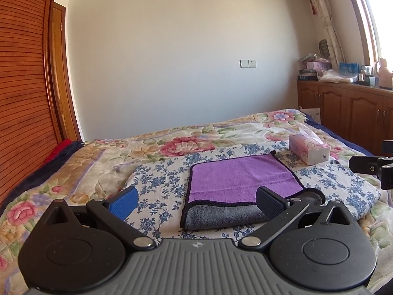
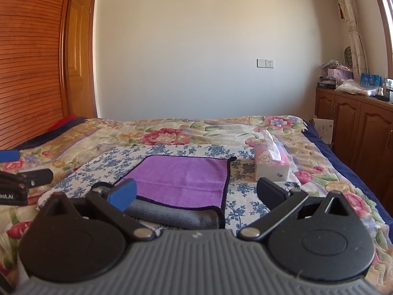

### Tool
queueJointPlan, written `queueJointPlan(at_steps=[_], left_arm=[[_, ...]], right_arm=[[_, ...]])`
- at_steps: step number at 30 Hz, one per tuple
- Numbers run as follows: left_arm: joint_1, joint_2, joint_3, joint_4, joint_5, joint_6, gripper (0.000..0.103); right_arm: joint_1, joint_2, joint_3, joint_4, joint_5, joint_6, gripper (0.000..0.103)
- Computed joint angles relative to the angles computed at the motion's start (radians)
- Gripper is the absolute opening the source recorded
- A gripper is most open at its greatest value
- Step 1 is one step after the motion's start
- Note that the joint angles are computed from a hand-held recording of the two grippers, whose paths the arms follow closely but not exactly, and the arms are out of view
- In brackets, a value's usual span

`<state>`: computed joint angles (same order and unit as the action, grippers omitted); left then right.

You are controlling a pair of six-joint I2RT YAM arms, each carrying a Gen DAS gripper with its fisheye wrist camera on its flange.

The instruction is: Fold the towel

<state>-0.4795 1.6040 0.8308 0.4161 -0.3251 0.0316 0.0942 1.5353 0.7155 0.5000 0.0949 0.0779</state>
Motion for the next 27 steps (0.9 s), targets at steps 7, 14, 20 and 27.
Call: queueJointPlan(at_steps=[7, 14, 20, 27], left_arm=[[0.012, 0.05, 0.049, -0.008, 0.025, -0.001, 0.103], [0.027, 0.114, 0.108, -0.021, 0.047, 0.006, 0.103], [0.045, 0.181, 0.172, -0.056, 0.078, 0.002, 0.103], [0.073, 0.264, 0.259, -0.102, 0.116, -0.002, 0.103]], right_arm=[[-0.008, 0.042, 0.034, -0.008, -0.01, 0.016, 0.103], [-0.027, 0.071, 0.063, -0.03, -0.033, 0.052, 0.103], [-0.038, 0.114, 0.106, -0.06, -0.032, 0.061, 0.103], [-0.055, 0.171, 0.166, -0.099, -0.047, 0.073, 0.103]])
